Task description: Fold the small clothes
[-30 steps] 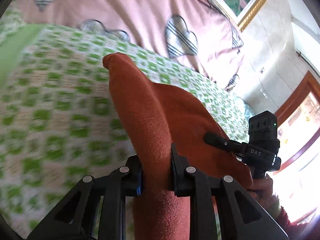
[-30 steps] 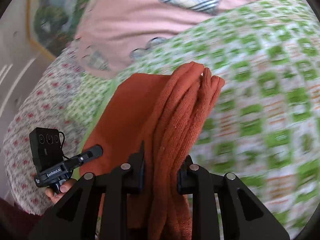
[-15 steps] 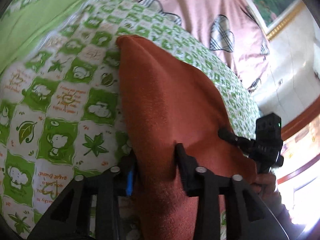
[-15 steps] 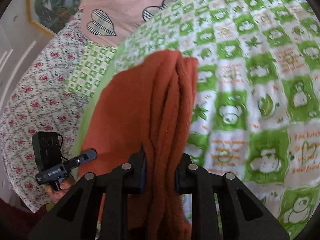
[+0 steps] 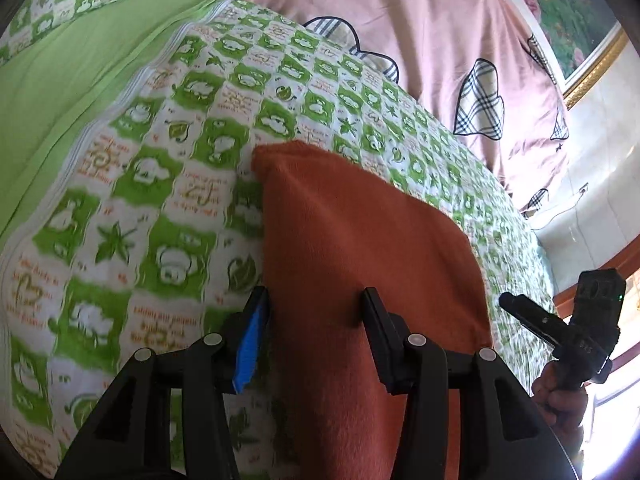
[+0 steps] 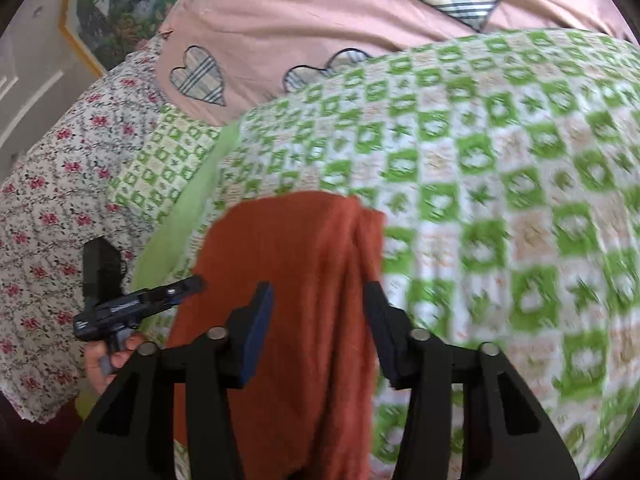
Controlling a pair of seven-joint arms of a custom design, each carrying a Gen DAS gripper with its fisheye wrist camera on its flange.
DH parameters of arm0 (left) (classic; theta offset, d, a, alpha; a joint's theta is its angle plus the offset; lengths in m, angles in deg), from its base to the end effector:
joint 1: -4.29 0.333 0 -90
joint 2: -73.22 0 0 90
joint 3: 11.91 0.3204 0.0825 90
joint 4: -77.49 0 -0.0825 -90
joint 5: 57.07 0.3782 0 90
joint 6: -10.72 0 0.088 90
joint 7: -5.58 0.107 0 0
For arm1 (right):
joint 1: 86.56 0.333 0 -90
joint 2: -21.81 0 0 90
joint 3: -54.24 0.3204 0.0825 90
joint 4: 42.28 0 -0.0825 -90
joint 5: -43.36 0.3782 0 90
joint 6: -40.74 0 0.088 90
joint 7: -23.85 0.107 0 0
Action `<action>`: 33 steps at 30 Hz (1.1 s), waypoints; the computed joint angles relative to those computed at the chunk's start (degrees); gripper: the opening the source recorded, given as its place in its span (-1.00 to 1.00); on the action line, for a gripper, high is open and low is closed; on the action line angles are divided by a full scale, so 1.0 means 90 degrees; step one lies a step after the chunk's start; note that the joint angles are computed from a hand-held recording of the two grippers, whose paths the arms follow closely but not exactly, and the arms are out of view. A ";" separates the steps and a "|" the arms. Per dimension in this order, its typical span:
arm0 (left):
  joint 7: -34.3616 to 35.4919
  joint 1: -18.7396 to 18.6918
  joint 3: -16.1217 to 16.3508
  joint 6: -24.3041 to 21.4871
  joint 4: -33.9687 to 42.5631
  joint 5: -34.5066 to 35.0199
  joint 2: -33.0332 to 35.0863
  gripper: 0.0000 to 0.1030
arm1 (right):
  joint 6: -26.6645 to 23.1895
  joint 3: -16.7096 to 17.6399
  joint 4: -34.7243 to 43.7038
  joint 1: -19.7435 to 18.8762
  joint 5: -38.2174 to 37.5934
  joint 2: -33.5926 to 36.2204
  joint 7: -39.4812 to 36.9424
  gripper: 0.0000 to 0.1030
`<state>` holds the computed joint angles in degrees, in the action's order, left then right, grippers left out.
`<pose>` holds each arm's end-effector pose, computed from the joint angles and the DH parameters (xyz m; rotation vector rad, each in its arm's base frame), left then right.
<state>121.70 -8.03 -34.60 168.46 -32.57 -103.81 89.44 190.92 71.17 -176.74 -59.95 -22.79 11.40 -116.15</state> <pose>0.5545 -0.3299 0.4144 1.6140 -2.2778 1.1323 0.3470 0.3640 0.4458 -1.0897 2.0195 -0.4462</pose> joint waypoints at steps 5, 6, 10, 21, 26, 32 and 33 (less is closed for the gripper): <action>-0.0184 -0.0018 0.0015 -0.0043 0.0149 0.0145 0.0140 0.00 | 0.0791 -0.0343 0.0252 -0.0135 0.0258 0.0634 -0.0268 -0.53; -0.0254 -0.0026 0.0038 -0.0090 0.0230 0.0226 0.0195 0.02 | 0.0853 -0.0371 0.0273 -0.0126 0.0207 0.0688 -0.0221 -0.76; -0.0588 -0.0049 0.0115 -0.0157 0.0763 0.0633 0.0543 0.07 | 0.0476 -0.0202 0.0250 -0.0029 -0.0975 0.0268 0.0810 -0.78; -0.2683 -0.0547 0.0607 -0.0272 0.2605 0.2915 0.1856 -0.71 | 0.0488 -0.0393 0.0055 -0.0110 0.0248 0.0532 -0.0221 -0.79; -0.2115 0.0122 -0.0057 0.0146 0.1203 0.2621 0.0797 -0.25 | 0.0450 -0.0199 -0.0160 -0.0037 -0.0121 0.0176 0.0656 -0.72; 0.0619 0.0730 -0.0834 0.0570 -0.1440 0.0223 -0.1527 -0.05 | -0.0429 0.0424 -0.0225 0.0464 0.0603 -0.0226 0.0571 -0.68; 0.1105 0.0646 -0.0823 0.0597 -0.1865 -0.0214 -0.1952 -0.03 | -0.0553 0.0496 -0.0173 0.0543 0.0742 -0.0187 0.0518 -0.68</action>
